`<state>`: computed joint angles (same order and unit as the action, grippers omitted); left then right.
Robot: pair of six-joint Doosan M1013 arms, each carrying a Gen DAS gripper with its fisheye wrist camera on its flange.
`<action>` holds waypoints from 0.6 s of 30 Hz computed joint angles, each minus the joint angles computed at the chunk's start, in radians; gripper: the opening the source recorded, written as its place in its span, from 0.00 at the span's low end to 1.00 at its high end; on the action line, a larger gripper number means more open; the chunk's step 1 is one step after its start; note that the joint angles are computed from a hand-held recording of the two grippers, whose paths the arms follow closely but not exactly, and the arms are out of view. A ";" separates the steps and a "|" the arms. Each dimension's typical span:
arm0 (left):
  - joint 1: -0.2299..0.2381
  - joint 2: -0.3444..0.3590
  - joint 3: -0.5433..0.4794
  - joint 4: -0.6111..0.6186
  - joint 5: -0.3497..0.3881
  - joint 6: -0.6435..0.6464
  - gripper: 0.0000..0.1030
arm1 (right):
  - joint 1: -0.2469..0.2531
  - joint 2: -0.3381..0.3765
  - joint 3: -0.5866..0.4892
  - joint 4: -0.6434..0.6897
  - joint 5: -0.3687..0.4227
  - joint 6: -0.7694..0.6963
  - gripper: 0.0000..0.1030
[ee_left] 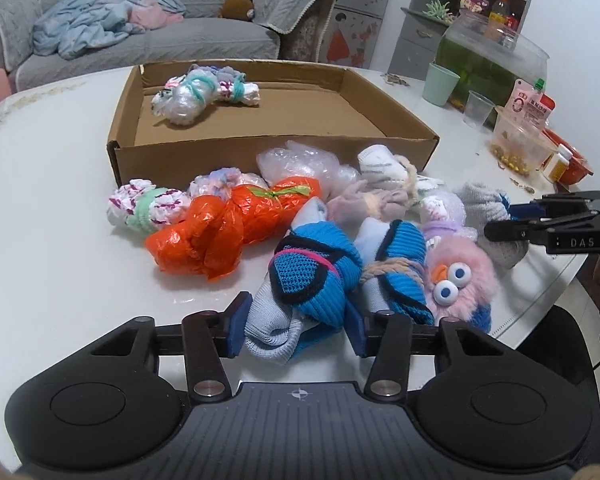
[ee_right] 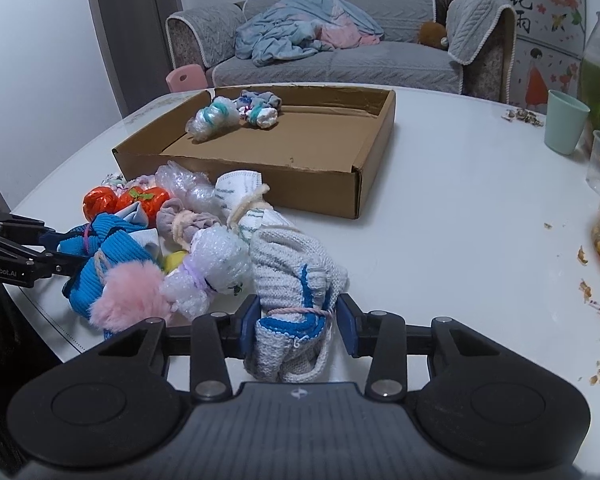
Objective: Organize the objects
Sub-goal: 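Grasp blue knit sock with left gripper while right gripper grasps white knit sock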
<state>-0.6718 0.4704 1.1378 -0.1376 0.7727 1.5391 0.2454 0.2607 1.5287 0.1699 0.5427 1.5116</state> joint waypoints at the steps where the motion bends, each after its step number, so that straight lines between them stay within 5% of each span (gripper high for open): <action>1: 0.000 -0.005 0.003 0.001 -0.001 0.002 0.51 | -0.001 -0.003 0.001 0.003 -0.001 -0.004 0.36; 18: 0.009 -0.046 -0.003 0.013 -0.086 0.005 0.47 | -0.016 -0.013 -0.035 0.062 -0.038 -0.078 0.36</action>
<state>-0.6628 0.4244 1.1345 -0.1242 0.6862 1.5443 0.2292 0.2478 1.4939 0.2323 0.5049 1.4335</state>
